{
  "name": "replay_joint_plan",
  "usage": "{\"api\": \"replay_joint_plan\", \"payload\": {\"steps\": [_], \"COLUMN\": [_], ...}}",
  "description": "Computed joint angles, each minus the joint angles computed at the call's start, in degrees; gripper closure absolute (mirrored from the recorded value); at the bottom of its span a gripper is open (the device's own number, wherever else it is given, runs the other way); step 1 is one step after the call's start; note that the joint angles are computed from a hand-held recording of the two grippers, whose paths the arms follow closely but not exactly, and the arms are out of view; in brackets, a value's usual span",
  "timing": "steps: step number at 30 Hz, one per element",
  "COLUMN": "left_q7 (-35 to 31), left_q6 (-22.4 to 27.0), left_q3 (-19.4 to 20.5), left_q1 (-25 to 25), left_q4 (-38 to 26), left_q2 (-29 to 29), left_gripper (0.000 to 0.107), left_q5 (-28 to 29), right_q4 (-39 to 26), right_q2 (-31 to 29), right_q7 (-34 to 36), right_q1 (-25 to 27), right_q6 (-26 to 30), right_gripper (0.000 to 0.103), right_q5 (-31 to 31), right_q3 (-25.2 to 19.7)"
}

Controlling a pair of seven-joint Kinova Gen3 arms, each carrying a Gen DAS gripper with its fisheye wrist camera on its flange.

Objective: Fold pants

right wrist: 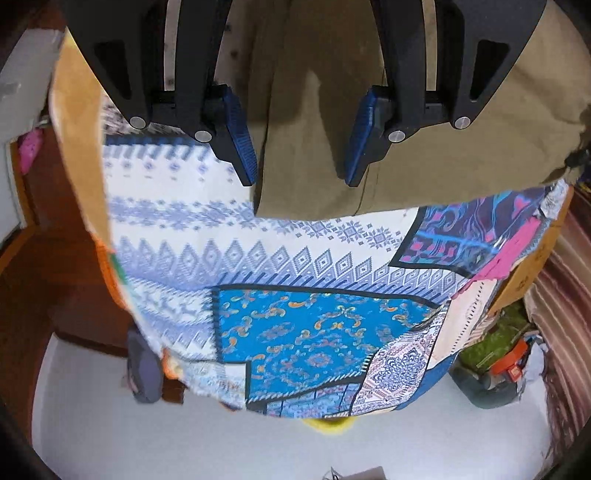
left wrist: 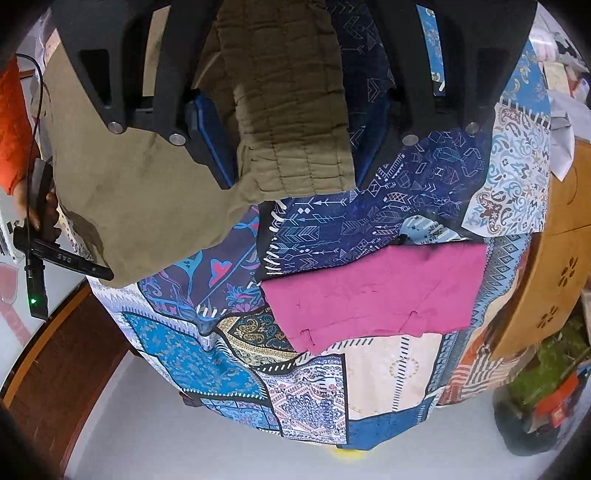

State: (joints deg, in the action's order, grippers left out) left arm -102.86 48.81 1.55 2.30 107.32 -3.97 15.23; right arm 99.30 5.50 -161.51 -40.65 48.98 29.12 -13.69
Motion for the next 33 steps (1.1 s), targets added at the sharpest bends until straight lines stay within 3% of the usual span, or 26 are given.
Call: {"api": "replay_joint_plan", "payload": {"steps": [1, 3, 5, 7, 12, 14, 17, 20, 23, 27, 30, 33], "left_q7": [1.3, 5.3, 9.1, 9.9, 10.3, 9.3, 3.7, 2.3, 3.5, 6.4, 9.0, 9.9], "left_q6": [-0.5, -1.6, -3.0, -1.8, 1.7, 1.0, 3.3, 4.5, 4.2, 3.9, 2.6, 1.0], "left_q3": [0.4, 1.5, 2.9, 2.3, 2.2, 3.0, -0.6, 0.3, 2.8, 5.8, 7.4, 8.4], "left_q1": [0.1, 0.5, 0.6, 1.2, 1.8, 0.9, 3.2, 3.5, 4.8, 7.1, 8.9, 9.8], "left_q4": [0.1, 0.1, 0.1, -1.1, -3.6, -3.6, -5.3, -6.1, -5.6, -3.6, -1.0, 1.5], "left_q2": [-0.1, -0.4, -0.4, 0.7, -0.8, -3.4, -4.5, -4.6, -3.8, -2.1, -2.3, -5.3], "left_gripper": [0.045, 0.048, 0.048, 0.048, 0.048, 0.048, 0.046, 0.044, 0.044, 0.045, 0.045, 0.044], "left_q5": [-1.2, -4.4, -8.2, -8.8, -10.4, -9.8, -3.4, -0.7, -1.9, -5.5, -9.6, -12.8], "right_q4": [0.0, -1.0, -3.4, -5.7, -11.7, -12.1, -12.8, -14.1, -13.9, -14.1, -14.3, -14.2], "right_q2": [0.1, 1.3, 3.2, 4.6, 3.7, 2.0, 0.1, 0.2, 1.3, 4.4, 6.8, 6.8], "right_q7": [0.4, -0.2, 0.5, 1.4, 4.6, 4.3, 2.5, 1.9, 0.6, 2.3, 5.1, 3.8], "right_q1": [0.8, -0.8, -4.3, -3.5, -4.8, -5.8, -8.0, -9.3, -10.0, -10.3, -10.1, -15.5], "right_q6": [-0.6, 1.0, 5.5, 7.9, 16.2, 16.6, 16.1, 13.7, 9.9, 6.3, 6.5, 9.9], "right_gripper": [0.080, 0.094, 0.097, 0.097, 0.094, 0.084, 0.067, 0.059, 0.055, 0.055, 0.055, 0.055], "right_q5": [-0.2, 2.3, 4.0, 2.6, 0.7, 1.9, 3.6, 3.2, 2.1, -3.7, -8.8, -6.0], "right_q3": [-0.8, -0.6, 1.5, 1.0, 0.3, -1.0, -3.2, -5.0, -5.1, -4.4, -5.3, -3.5]}}
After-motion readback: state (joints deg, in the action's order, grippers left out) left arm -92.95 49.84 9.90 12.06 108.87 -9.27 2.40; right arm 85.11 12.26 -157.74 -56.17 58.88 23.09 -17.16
